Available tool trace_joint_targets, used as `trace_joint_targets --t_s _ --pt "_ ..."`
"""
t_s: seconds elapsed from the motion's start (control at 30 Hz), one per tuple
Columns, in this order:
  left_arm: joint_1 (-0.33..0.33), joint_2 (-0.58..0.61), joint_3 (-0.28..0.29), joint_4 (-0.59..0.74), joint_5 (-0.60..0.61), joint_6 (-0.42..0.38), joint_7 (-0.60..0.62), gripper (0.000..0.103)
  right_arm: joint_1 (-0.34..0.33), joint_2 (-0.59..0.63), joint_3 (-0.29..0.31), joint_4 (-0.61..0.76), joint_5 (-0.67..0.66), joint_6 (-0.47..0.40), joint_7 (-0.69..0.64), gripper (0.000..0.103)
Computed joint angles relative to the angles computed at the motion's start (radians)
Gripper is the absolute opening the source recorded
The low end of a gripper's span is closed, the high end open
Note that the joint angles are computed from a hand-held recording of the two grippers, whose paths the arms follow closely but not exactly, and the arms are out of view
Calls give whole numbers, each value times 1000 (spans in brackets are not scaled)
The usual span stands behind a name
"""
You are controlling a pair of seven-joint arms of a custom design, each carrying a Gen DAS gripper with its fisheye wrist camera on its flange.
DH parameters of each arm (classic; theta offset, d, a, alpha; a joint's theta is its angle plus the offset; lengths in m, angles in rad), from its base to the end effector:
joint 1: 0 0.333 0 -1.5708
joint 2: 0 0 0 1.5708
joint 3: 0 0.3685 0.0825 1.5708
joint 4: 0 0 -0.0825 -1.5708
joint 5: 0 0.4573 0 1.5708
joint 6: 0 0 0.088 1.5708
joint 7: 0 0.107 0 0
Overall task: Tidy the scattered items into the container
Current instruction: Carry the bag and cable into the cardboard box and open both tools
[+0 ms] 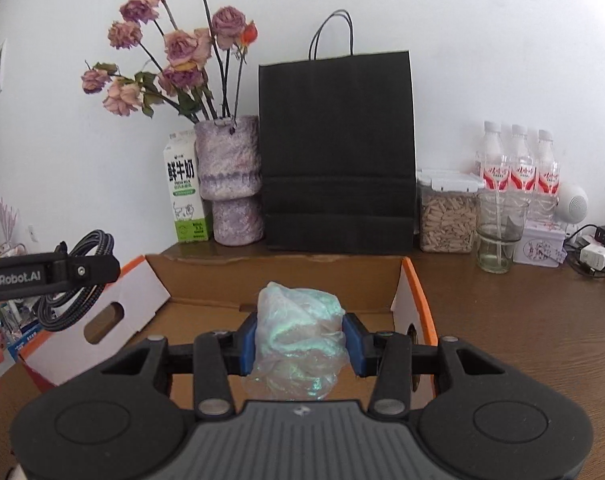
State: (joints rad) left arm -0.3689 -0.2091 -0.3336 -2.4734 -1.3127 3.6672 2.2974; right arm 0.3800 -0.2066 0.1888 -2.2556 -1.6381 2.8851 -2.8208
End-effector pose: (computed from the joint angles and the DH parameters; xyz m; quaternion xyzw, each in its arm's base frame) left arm 0.4339 -0.2114 0.4792 -0.6275 0.5662 -0.4269 0.3215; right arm 0.4381 0.3542 0.5077 -0.6472 0.5410 -0.3085 0.4397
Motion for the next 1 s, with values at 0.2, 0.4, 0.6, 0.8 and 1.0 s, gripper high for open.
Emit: trace_joint_targets --t_s 0.2,0.4,0.6,0.8,1.0 --pt "6 0 -4 8 -52 -48 63 94 1 36 2 6 81 0 -101 42" --pt "-8 9 10 41 -166 -76 169 97 6 31 13 -2 67 -22 -95 54" --pt "-23 5 17 26 -130 -58 115 103 15 9 17 -14 6 -46 -43 98" --pt "-30 2 26 32 -171 -56 129 103 20 1 17 -19 17 -42 -61 103" --pt "-34 -1 28 27 -165 -54 124 103 23 -9 18 -23 0 -46 -40 103"
